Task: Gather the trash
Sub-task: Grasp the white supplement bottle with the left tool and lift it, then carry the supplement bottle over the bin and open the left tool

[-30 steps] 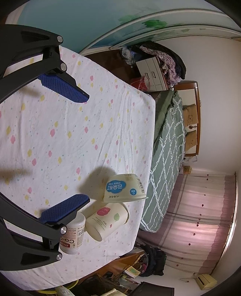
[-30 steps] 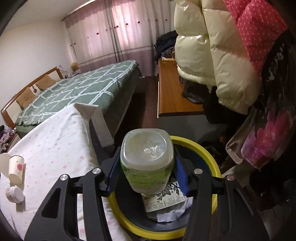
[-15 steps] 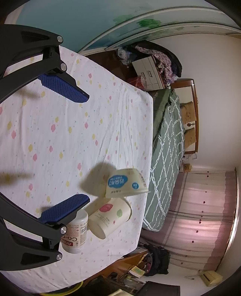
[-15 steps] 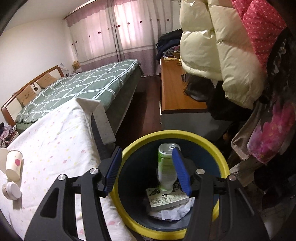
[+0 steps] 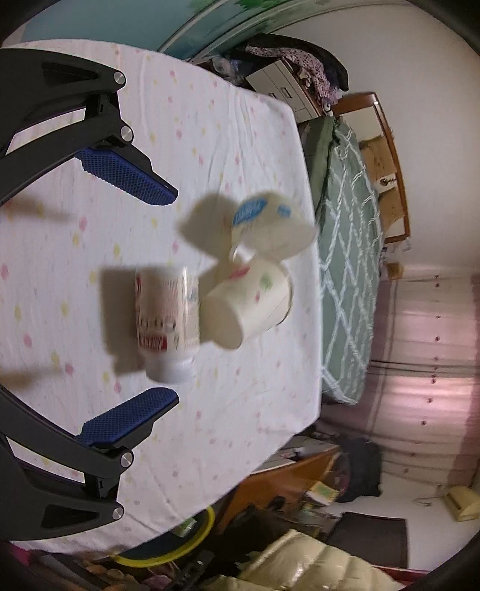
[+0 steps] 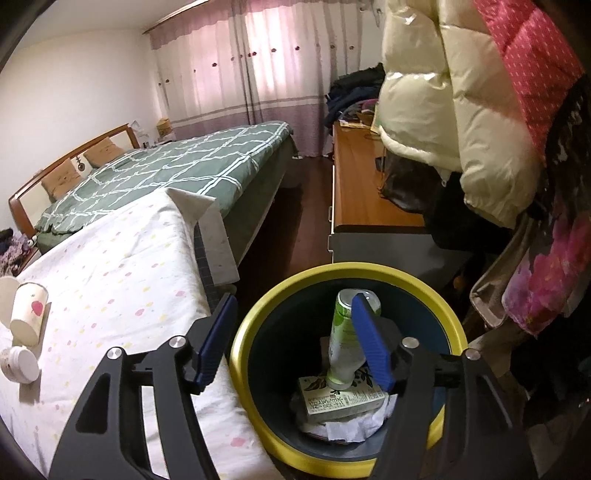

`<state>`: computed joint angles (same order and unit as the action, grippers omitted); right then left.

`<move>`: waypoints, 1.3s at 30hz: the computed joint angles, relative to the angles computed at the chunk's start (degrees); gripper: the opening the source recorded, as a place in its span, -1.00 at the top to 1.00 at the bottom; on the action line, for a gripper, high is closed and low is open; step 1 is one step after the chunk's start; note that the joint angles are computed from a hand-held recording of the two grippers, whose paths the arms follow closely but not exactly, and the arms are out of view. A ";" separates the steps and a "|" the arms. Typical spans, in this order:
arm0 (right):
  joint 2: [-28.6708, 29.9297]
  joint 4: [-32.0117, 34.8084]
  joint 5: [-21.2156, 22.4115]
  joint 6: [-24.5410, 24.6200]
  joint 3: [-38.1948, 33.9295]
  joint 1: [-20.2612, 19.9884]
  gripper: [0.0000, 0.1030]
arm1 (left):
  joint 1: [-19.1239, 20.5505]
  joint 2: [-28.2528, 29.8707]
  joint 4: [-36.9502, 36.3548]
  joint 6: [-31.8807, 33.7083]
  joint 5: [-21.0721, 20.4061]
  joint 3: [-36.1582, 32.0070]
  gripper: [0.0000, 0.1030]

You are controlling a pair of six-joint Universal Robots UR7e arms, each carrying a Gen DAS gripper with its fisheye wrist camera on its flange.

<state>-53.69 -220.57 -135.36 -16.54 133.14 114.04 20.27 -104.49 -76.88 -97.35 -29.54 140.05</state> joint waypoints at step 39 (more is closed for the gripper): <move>-10.18 -0.50 4.37 -2.14 7.98 -5.11 -0.33 | 4.57 19.49 -32.66 24.44 -2.20 -4.34 -0.62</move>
<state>-63.87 -221.07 -131.00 -18.68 141.11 108.93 24.84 -84.99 -109.55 -72.91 -31.74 135.71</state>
